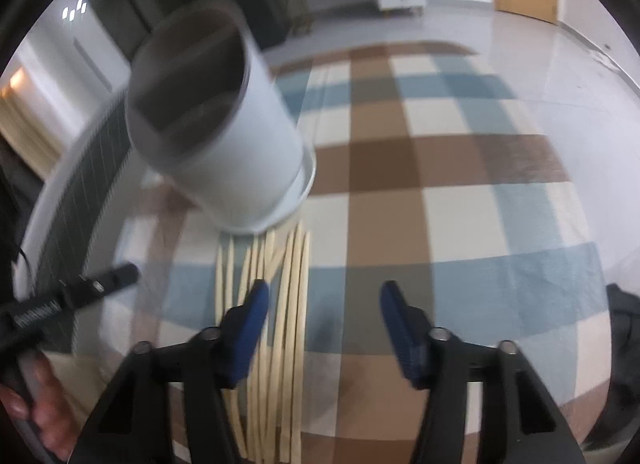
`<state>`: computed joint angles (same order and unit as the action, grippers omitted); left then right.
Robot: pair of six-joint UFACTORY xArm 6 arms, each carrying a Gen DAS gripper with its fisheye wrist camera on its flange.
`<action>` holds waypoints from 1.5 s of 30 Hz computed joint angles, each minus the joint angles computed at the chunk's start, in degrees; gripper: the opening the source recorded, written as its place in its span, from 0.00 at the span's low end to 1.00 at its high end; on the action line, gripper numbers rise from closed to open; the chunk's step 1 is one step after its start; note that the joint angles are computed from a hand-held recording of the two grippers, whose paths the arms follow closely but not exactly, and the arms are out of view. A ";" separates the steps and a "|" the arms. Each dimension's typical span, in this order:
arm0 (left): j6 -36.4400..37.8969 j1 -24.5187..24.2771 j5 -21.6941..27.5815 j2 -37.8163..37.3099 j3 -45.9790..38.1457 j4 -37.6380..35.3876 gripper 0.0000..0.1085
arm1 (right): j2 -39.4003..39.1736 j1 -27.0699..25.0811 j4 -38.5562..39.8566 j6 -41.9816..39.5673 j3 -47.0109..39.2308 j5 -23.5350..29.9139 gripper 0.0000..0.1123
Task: Organize utensils
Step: 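Lower the left gripper onto a wooden chopstick and close it while the right gripper grasps another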
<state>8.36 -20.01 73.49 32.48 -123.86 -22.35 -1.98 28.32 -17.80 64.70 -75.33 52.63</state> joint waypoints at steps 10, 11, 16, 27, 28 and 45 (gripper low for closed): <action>-5.51 1.79 -1.63 1.73 -2.32 0.39 0.38 | 9.19 -0.17 1.43 -8.42 -9.96 9.19 0.20; -6.13 1.91 -1.50 2.11 -2.90 0.62 0.38 | 9.38 -0.22 1.53 -8.89 -10.22 9.60 0.20; -8.27 2.59 -0.11 4.01 -5.90 0.02 0.38 | 10.98 -0.65 2.33 -11.89 -12.25 10.21 0.18; -9.22 2.42 2.10 6.31 -8.68 2.09 0.38 | 14.31 -1.42 -1.49 -14.50 -15.34 9.53 0.04; -8.86 2.20 2.16 6.43 -8.52 2.48 0.38 | 13.50 -1.79 -1.26 -13.85 -13.96 7.95 0.03; -3.81 -6.35 2.16 6.62 -4.73 12.11 0.38 | -8.01 -8.61 0.93 4.62 13.60 -22.36 0.03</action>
